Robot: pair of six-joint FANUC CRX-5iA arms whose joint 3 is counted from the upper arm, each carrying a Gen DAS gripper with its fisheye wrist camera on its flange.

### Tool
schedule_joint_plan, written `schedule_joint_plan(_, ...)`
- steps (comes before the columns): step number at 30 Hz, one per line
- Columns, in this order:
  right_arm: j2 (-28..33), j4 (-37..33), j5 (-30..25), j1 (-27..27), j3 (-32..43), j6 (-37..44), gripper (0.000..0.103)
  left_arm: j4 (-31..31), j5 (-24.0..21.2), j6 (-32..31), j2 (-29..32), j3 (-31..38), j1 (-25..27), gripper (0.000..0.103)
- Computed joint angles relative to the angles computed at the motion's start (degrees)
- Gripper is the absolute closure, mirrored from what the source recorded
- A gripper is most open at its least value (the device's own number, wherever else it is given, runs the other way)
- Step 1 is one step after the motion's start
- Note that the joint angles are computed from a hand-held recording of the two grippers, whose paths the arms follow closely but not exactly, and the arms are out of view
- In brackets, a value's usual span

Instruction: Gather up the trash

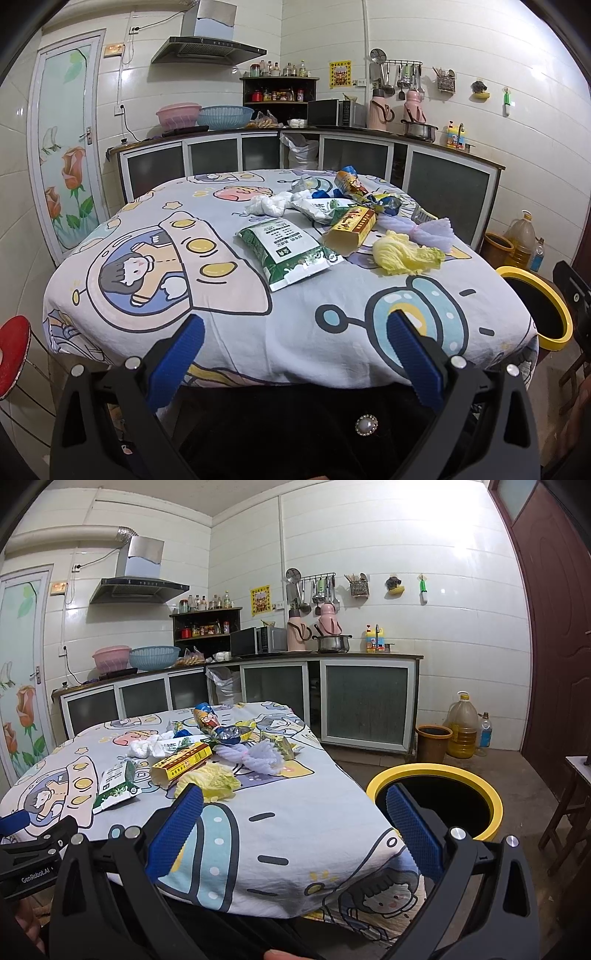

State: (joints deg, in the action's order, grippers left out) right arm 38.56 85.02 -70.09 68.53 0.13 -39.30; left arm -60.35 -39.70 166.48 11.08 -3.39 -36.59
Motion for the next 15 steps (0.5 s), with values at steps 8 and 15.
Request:
schedule_joint_plan(8, 0.06, -0.17, 0.04, 0.03, 0.15, 0.07, 0.007, 0.46, 0.23, -0.38, 0.03, -0.02, 0.15, 0.008)
schedule_joint_plan(15, 0.16, -0.26, -0.03, 0.13, 0.31, 0.06, 0.007, 0.88, 0.63, -0.68, 0.04, -0.19, 0.42, 0.008)
